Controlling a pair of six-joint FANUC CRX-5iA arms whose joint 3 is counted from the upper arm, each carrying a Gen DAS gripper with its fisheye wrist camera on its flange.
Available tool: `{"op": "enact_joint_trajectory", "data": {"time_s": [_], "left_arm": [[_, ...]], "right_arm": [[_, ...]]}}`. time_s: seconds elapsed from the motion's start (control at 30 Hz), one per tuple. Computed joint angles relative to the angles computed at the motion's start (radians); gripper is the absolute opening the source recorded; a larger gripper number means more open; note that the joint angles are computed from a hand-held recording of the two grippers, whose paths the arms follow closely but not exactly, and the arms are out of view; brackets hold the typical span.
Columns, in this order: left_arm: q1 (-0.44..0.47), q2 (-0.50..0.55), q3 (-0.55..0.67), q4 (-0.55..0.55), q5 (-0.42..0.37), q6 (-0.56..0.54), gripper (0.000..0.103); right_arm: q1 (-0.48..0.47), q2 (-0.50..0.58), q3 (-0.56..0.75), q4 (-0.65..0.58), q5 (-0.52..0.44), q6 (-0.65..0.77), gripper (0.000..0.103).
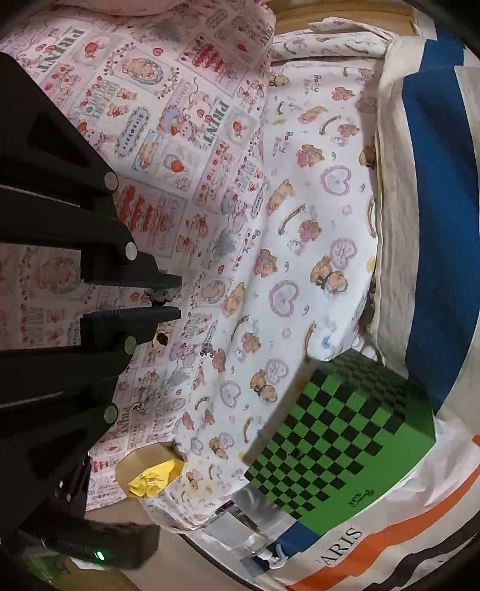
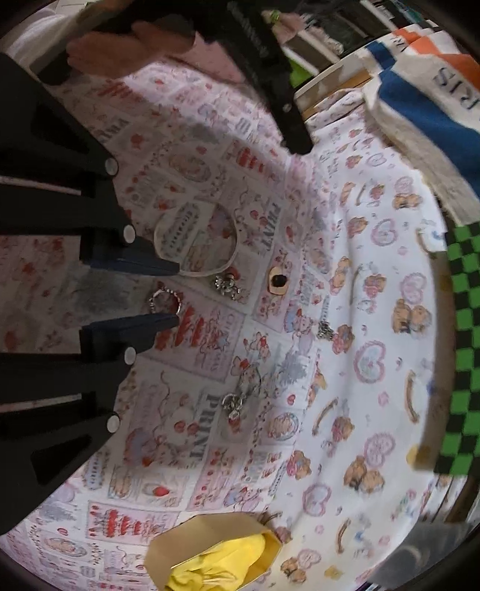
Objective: Organize jewelry
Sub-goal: 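Lift the earring with the left tool while the right tool grasps a silver ring, then carry earring and ring into the yellow-lined box while both tools open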
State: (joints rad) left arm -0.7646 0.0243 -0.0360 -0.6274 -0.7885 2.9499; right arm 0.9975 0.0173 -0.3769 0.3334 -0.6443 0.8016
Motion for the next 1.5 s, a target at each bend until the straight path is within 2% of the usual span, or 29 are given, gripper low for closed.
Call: {"op": "enact_joint_trajectory", "data": {"time_s": [0.1, 0.17, 0.37, 0.67, 0.83, 1.0, 1.1, 1.17, 1.23, 1.27, 1.33, 1.43, 1.5], "left_arm": [[-0.016, 0.001, 0.011, -0.037, -0.034, 0.056, 0.009], [-0.026, 0.000, 0.017, -0.062, -0.052, 0.081, 0.009], [-0.057, 0.016, 0.045, -0.104, -0.100, 0.087, 0.009], [-0.076, 0.021, 0.055, -0.133, -0.127, 0.105, 0.009], [-0.097, 0.025, 0.068, -0.173, -0.166, 0.125, 0.009], [-0.113, 0.024, 0.072, -0.203, -0.173, 0.129, 0.009], [-0.122, 0.023, 0.078, -0.210, -0.179, 0.119, 0.009], [-0.135, 0.025, 0.093, -0.218, -0.199, 0.110, 0.009], [-0.160, 0.023, 0.109, -0.243, -0.225, 0.107, 0.009], [-0.164, 0.032, 0.129, -0.231, -0.252, 0.081, 0.009], [-0.142, 0.036, 0.139, -0.175, -0.231, 0.018, 0.009], [-0.092, 0.052, 0.161, -0.050, -0.180, -0.083, 0.009], [-0.085, 0.074, 0.200, -0.005, -0.166, -0.154, 0.009]], "right_arm": [[0.016, 0.014, -0.030, 0.125, -0.004, -0.106, 0.019], [0.024, 0.026, -0.033, 0.165, -0.020, -0.130, 0.020], [0.026, 0.043, -0.038, 0.232, -0.034, -0.186, 0.020], [0.002, 0.007, -0.086, 0.243, 0.024, -0.210, 0.020], [-0.022, -0.103, -0.211, 0.378, 0.129, -0.310, 0.020], [-0.119, -0.203, -0.299, 0.469, 0.288, -0.406, 0.020], [-0.179, -0.267, -0.346, 0.462, 0.399, -0.411, 0.020], [-0.181, -0.293, -0.342, 0.414, 0.403, -0.356, 0.020], [-0.220, -0.338, -0.387, 0.524, 0.448, -0.441, 0.020], [-0.236, -0.354, -0.399, 0.558, 0.462, -0.477, 0.020], [-0.280, -0.387, -0.424, 0.625, 0.498, -0.548, 0.020], [-0.405, -0.433, -0.476, 0.875, 0.590, -0.766, 0.020], [-0.450, -0.473, -0.492, 0.871, 0.623, -0.775, 0.020]]}}
